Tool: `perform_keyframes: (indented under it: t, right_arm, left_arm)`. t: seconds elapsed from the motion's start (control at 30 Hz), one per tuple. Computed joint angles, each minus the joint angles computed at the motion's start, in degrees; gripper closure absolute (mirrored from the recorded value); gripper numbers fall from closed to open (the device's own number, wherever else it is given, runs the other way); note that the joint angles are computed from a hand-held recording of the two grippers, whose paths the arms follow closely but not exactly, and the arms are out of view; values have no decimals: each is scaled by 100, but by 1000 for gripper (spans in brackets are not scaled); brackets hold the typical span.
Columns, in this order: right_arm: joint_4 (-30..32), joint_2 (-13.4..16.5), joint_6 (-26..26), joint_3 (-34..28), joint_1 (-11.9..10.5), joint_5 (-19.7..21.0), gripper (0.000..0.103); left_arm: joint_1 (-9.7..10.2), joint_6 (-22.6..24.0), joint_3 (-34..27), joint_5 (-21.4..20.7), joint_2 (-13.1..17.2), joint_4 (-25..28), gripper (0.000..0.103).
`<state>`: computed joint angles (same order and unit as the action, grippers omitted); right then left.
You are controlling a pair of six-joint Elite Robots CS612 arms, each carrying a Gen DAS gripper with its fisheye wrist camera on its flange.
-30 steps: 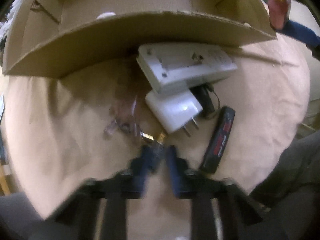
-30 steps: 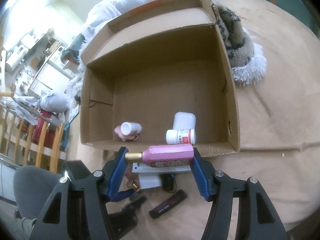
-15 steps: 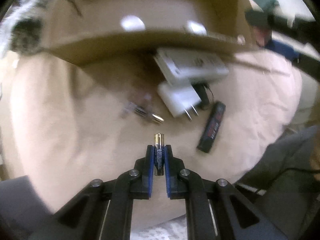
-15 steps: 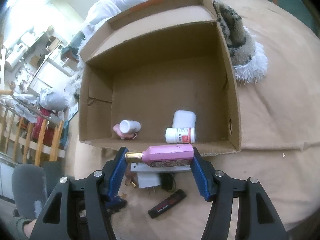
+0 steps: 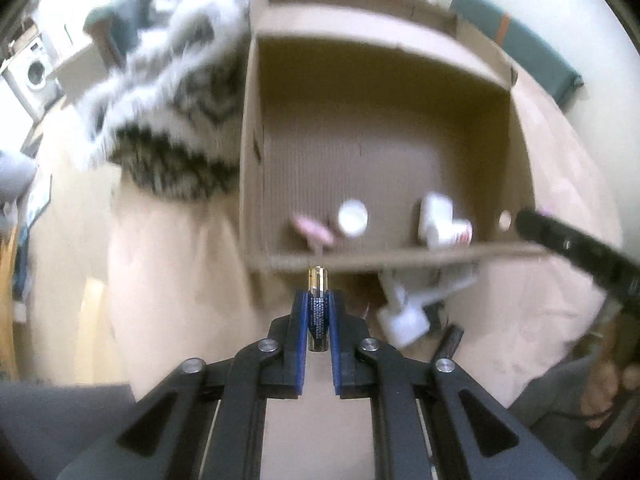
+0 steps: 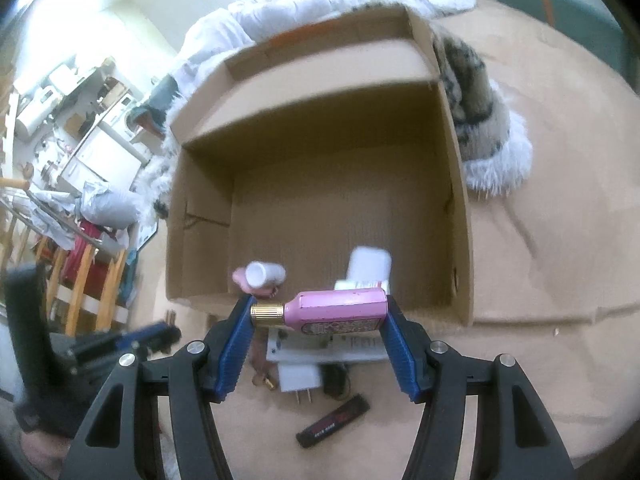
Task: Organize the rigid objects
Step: 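Carry the pink tube over the box with the right tool while the left tool grasps an AA battery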
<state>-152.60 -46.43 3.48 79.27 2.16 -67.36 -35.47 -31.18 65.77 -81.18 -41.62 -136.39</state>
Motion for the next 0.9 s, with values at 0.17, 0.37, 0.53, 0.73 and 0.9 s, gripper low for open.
perform_keyframes:
  t: [0.17, 0.37, 0.53, 0.73, 0.9]
  right_arm:
    - [-143, 125, -27, -229, 8, -45, 38]
    - [225, 394, -197, -704, 80, -256, 38]
    - [582, 625, -317, -1067, 142, -435, 38]
    - [1147, 781, -480, -1292, 216, -624, 38]
    - [1468, 853, -507, -1374, 249, -766, 38]
  left_arm:
    - [15, 247, -511, 326, 210, 63, 94]
    - [54, 348, -1109, 513, 599, 118, 94]
    - [85, 352, -1339, 406, 836, 296, 94]
    - [133, 164, -1302, 200, 923, 236, 94]
    - [107, 199, -1242, 235, 948, 65, 94]
